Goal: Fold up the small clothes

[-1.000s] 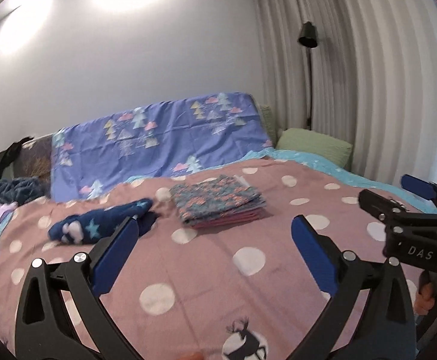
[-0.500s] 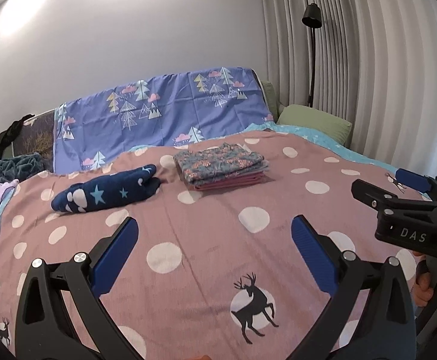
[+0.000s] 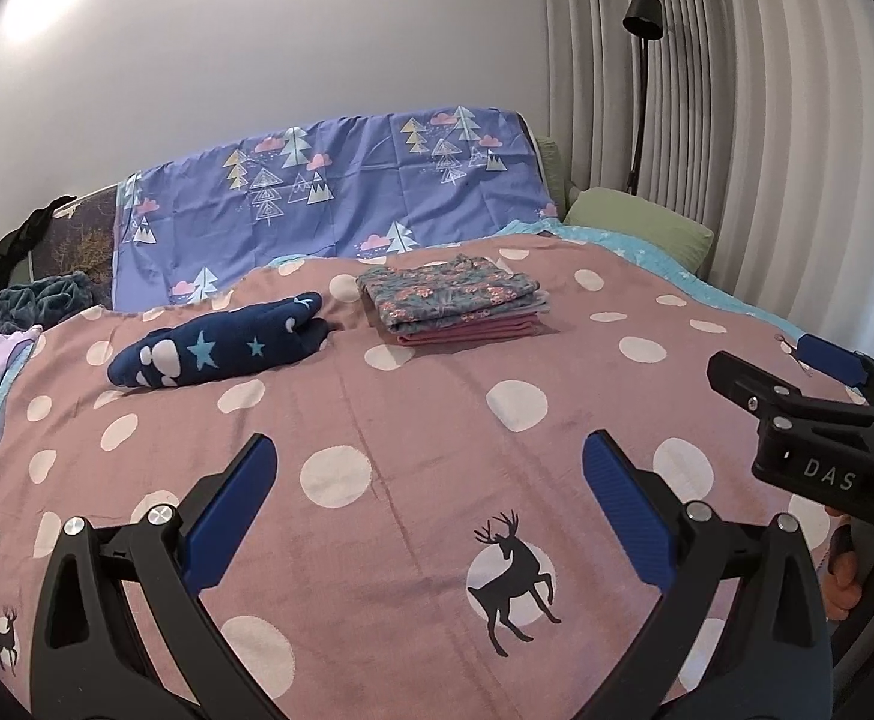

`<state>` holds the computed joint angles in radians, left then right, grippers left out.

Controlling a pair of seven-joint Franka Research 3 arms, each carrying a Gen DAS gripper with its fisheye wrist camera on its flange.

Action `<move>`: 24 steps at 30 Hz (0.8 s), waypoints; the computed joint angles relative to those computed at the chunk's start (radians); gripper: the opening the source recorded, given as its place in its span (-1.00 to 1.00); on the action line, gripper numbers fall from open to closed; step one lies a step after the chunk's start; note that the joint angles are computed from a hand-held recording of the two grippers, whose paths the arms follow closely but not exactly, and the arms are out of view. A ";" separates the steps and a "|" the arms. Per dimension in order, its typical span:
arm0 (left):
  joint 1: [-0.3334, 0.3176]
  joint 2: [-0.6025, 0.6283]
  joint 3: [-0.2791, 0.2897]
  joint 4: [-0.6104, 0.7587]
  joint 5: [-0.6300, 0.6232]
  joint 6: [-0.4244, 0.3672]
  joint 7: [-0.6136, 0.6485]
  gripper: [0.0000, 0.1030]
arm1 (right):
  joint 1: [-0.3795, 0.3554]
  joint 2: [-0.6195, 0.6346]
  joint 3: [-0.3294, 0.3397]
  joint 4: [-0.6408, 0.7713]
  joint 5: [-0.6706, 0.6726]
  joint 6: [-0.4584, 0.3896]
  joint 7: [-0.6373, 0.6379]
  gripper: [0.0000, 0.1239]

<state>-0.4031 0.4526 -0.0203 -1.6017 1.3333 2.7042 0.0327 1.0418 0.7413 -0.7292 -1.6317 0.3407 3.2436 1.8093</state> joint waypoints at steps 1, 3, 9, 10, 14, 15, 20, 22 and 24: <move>-0.001 0.000 0.000 0.000 0.001 -0.001 0.000 0.97 | 0.000 0.001 0.000 0.001 0.000 0.000 0.000 0.63; -0.001 0.000 0.000 0.001 0.002 -0.002 0.002 0.97 | 0.008 0.005 -0.010 -0.001 0.004 -0.001 0.004 0.63; -0.002 0.002 0.002 0.003 0.010 -0.002 -0.004 0.97 | 0.017 0.009 -0.021 -0.004 0.007 -0.002 0.007 0.63; -0.001 0.002 0.001 0.002 0.007 -0.002 -0.002 0.97 | 0.018 0.010 -0.023 -0.003 0.007 -0.003 0.008 0.63; 0.000 0.004 -0.002 0.003 -0.002 -0.002 0.015 0.97 | 0.012 0.013 -0.020 0.001 0.002 -0.008 0.012 0.63; -0.001 0.006 -0.002 0.006 -0.006 -0.006 0.021 0.97 | 0.007 0.012 -0.014 0.003 -0.001 -0.009 0.012 0.63; -0.007 0.013 0.000 0.012 -0.015 -0.019 0.032 0.97 | 0.002 0.012 -0.011 0.005 -0.012 -0.013 0.019 0.63; -0.009 0.015 0.000 0.015 -0.020 -0.026 0.037 0.97 | -0.002 0.010 -0.006 0.005 -0.017 -0.011 0.021 0.63; -0.010 0.016 0.001 0.016 -0.024 -0.028 0.042 0.97 | 0.000 0.011 -0.010 0.006 -0.019 -0.013 0.025 0.63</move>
